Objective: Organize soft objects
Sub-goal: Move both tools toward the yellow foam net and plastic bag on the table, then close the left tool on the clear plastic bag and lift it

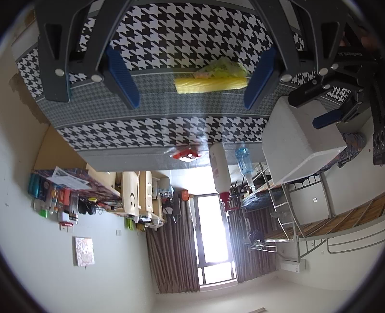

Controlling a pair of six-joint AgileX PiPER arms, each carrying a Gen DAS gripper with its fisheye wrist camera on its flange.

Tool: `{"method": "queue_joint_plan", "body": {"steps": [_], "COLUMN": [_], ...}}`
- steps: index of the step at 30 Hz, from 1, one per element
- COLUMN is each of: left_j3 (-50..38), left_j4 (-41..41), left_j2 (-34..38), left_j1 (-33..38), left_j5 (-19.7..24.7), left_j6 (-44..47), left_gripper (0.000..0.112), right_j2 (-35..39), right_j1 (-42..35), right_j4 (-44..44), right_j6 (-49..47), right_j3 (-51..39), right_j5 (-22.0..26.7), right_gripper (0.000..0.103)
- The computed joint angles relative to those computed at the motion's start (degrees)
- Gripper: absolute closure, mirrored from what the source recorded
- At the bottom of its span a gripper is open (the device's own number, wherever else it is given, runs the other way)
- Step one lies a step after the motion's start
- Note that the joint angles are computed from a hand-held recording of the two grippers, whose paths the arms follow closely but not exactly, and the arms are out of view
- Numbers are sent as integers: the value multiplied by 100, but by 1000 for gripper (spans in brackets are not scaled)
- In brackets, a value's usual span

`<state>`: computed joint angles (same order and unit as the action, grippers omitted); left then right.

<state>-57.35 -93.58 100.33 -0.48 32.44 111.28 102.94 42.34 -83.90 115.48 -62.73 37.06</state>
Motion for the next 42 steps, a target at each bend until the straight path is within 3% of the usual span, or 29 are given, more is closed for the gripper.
{"method": "queue_joint_plan", "body": {"steps": [7, 16, 25, 28, 30, 36, 39, 42], "left_j3": [-61, -245, -245, -120, -128, -202, -255, -289], "left_j4": [-61, 79, -54, -613, -556, -482, -447, -423], "left_j2": [204, 498, 625, 588, 601, 680, 731, 773], "left_j1": [-83, -147, -275, -363, -361, -359, -368, -409], "left_j5": [-105, -208, -384, -532, -494, -544, -599, -684], "left_j6": [62, -66, 202, 818, 784, 711, 667, 648], "left_gripper": [10, 10, 10, 10, 10, 10, 10, 10], "right_j2": [114, 411, 704, 746, 780, 1025, 1144, 1180], "right_j1": [-148, -466, -893, -1048, -1135, -1396, -1509, -1572], "right_j4": [18, 170, 393, 259, 204, 1079, 1751, 1750], "right_j6": [84, -66, -197, 16, 139, -688, -1306, -1253], "right_j3": [91, -7, -183, -186, -204, -474, -585, -580], "right_j5": [-173, -733, -1554, -1873, -2043, -2569, -2828, -2964], "right_gripper": [12, 12, 12, 12, 12, 25, 36, 52]}}
